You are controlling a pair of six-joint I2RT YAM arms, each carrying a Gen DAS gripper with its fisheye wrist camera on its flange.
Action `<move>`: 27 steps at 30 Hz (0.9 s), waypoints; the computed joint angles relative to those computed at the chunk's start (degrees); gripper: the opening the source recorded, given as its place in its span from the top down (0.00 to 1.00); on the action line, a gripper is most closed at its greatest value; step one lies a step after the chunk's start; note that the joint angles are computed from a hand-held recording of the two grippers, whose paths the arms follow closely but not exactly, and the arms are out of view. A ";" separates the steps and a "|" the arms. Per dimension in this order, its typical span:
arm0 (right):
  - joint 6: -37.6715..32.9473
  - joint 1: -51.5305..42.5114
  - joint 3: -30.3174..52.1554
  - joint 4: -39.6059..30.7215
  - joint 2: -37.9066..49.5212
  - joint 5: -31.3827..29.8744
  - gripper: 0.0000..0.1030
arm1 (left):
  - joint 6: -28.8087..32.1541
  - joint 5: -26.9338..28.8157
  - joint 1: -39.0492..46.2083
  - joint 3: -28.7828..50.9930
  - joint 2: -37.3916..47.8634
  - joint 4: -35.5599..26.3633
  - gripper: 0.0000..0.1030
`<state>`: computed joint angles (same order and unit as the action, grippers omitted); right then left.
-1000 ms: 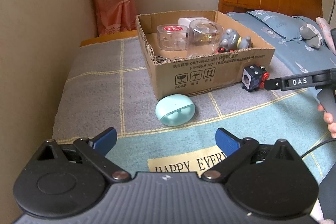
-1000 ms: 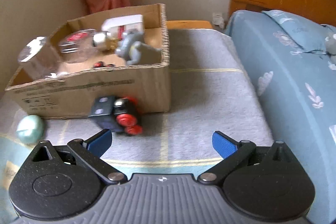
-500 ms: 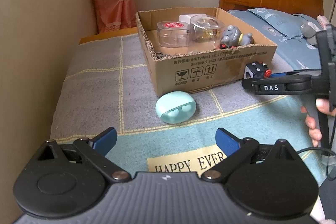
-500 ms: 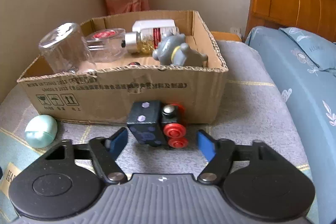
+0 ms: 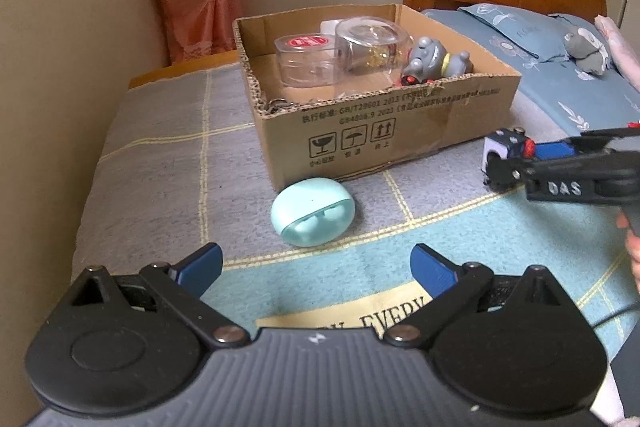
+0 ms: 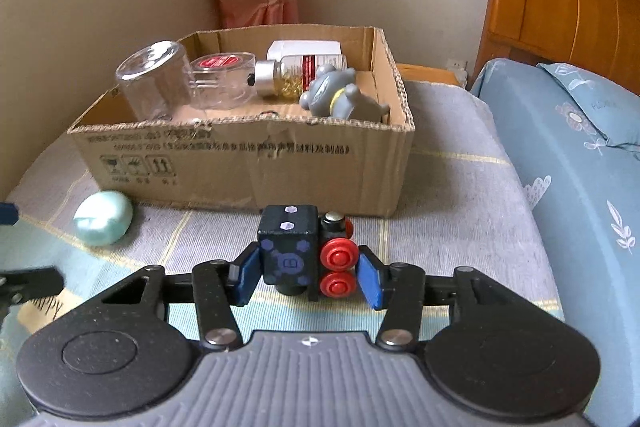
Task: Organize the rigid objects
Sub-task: 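Grasp the black-and-red train block with the right tool while the left tool grasps the mint oval case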
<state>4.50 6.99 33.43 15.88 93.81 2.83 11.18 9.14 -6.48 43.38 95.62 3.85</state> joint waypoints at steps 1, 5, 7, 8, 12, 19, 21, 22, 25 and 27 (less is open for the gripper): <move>0.22 0.15 -0.42 0.07 -0.39 0.00 0.44 | -0.33 -0.41 -0.31 0.30 0.61 0.44 0.03; 0.27 0.37 -1.22 0.89 -0.53 -0.29 0.40 | -1.11 -1.91 -1.36 2.54 4.09 2.27 0.03; 0.38 0.28 -0.82 1.51 0.53 -0.22 0.39 | -1.68 -3.23 -2.01 3.88 5.98 2.89 0.04; 0.45 0.16 -0.14 1.48 1.29 -0.23 0.39 | -1.91 -3.59 -2.22 4.48 6.81 3.10 0.05; 0.40 0.10 1.01 2.82 2.96 1.84 0.32 | -3.31 -4.05 -2.42 6.98 9.91 3.27 0.15; -0.39 -0.75 -0.31 5.00 3.64 0.23 0.09 | -6.30 -4.01 -2.62 11.18 14.32 0.78 0.30; -0.32 -0.96 -0.47 5.10 4.28 -0.02 0.09 | -6.74 -4.69 -3.22 10.95 14.50 1.77 0.30; -0.20 -1.01 -0.50 5.19 4.58 -0.03 0.09 | -7.19 -4.74 -3.39 11.29 14.78 1.69 0.30; 0.23 -1.38 -0.71 5.46 5.20 -0.39 0.07 | -8.38 -5.70 -4.08 12.26 15.50 1.66 0.32; 0.42 -1.52 -0.93 5.75 5.47 -0.61 0.07 | -9.04 -6.16 -4.48 12.57 15.66 1.79 0.38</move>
<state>4.91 5.47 32.50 21.63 99.27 2.23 2.15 2.98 -10.95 55.95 111.28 5.65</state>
